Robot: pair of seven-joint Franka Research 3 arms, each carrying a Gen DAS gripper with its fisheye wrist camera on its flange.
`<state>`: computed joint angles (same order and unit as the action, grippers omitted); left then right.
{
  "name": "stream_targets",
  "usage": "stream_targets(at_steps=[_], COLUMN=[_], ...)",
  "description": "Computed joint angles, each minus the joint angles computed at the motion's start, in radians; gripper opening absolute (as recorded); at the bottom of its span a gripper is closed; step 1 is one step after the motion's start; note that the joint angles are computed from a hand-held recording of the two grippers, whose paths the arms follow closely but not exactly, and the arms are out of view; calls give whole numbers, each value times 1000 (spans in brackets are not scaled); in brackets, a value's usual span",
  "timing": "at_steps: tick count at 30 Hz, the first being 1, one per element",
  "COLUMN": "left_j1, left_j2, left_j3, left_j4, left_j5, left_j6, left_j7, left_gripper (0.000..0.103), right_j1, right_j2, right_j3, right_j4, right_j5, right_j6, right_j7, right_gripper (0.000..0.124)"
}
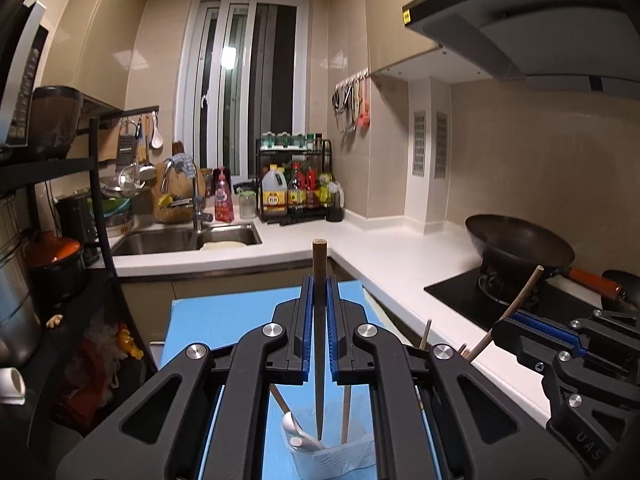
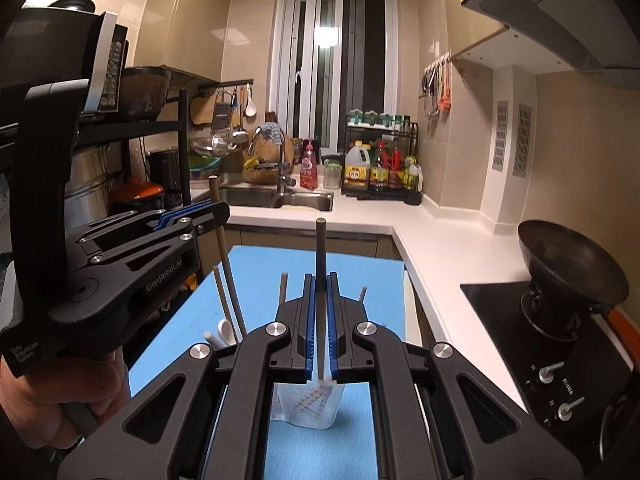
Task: Organize utensils
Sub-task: 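Open both tools to drop the chopsticks into the container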
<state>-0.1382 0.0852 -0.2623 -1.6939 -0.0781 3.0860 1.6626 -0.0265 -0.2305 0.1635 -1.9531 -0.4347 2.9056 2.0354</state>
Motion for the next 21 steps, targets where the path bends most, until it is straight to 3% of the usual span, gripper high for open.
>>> stream_targets(at_steps=[2, 3, 4, 6, 8, 11, 14, 16, 18, 21], left_j1=[7, 15, 15, 13, 7, -34, -70, -103, -78, -69], left_j2=[-2, -4, -10, -36, -71, -139, -208, -255, -301, -341], left_j3=[-12, -23, -25, -22, -18, 25, 71, 109, 100, 103], left_j4=[-15, -21, -31, -68, -105, -177, -266, -331, -409, -497], left_j5=[-30, -68, -88, -132, -233, -369, -391, -403, -341, -288], left_j6=[-14, -24, -33, -7, 3, 15, 25, 22, 22, 16], left_j7=[24, 58, 75, 110, 192, 286, 296, 302, 230, 147], left_gripper=[7, 15, 34, 45, 45, 45, 46, 49, 60, 70], right_j1=[18, 34, 32, 20, 5, -30, -66, -117, -180, -339], right_j2=[6, 7, 2, -18, -47, -103, -172, -224, -272, -333], right_j3=[-13, -25, -22, -12, -1, 25, 53, 92, 144, 270], right_j4=[-8, -14, -25, -53, -90, -159, -248, -316, -379, -453], right_j5=[33, 62, 61, 49, 45, 40, 68, 76, 84, 81], right_j6=[-10, -13, -12, 0, 21, 57, 102, 132, 167, 238], right_j7=[-18, -43, -40, -20, -6, 11, 19, 42, 75, 135], right_gripper=[13, 15, 20, 33, 44, 48, 59, 68, 84, 97])
